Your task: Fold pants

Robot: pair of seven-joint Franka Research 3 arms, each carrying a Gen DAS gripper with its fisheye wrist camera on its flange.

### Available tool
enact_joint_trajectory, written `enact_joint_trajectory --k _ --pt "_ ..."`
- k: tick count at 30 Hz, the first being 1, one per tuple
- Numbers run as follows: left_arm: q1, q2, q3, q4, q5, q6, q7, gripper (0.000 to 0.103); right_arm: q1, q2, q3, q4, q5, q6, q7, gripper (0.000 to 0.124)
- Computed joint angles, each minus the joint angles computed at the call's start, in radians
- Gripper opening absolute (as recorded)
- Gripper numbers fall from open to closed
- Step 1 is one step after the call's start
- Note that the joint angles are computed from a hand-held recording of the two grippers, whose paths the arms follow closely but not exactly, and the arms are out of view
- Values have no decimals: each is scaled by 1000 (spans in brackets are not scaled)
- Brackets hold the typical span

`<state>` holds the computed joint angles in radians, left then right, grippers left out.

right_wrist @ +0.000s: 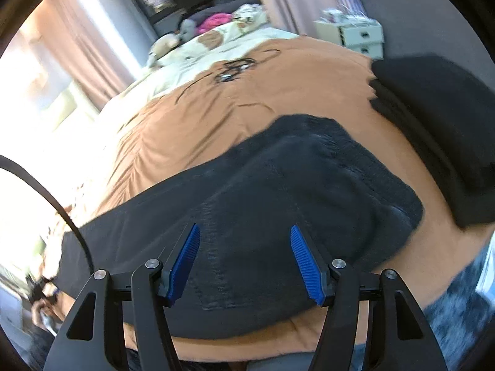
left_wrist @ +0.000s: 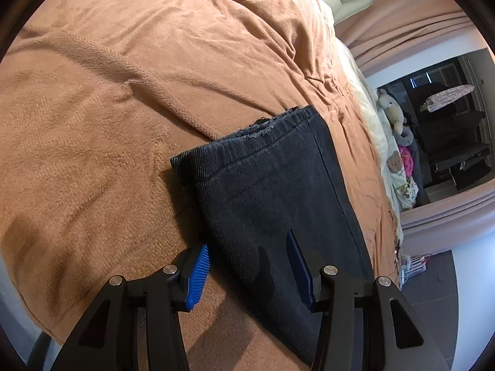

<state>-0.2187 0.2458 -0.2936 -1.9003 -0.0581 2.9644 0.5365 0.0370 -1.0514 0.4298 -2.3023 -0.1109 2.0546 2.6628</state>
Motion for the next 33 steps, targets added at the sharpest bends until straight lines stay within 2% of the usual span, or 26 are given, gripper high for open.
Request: enact_joint_trajectory --k 4,7,11,14,16,19,22,27,33 --pt "9 8 -4 4 -6 13 9 50 1 95 37 39 -9 73 -11 60" --pt "25 18 -16 13 -23 18 30 50 -1 199 70 102 -40 83 -24 59" --pt "33 20 -22 10 -32 26 44 48 43 324 58 148 -54 120 -37 59" --pt "38 17 -27 3 -41 30 53 45 85 434 52 207 -75 136 -53 59" --pt "44 19 -30 4 -50 29 61 36 114 517 54 255 -93 149 -66 59" --pt "70 15 -54 -9 -91 33 93 25 152 626 29 334 -125 140 -120 59" --pt "102 5 -91 -34 -153 56 143 20 186 712 -7 407 -159 153 -180 59" --pt "101 -7 -92 -48 -189 64 172 20 237 862 -72 548 -213 119 -324 59" --pt "93 -11 -83 -49 -207 63 180 20 300 1003 -176 687 -184 105 -532 59"
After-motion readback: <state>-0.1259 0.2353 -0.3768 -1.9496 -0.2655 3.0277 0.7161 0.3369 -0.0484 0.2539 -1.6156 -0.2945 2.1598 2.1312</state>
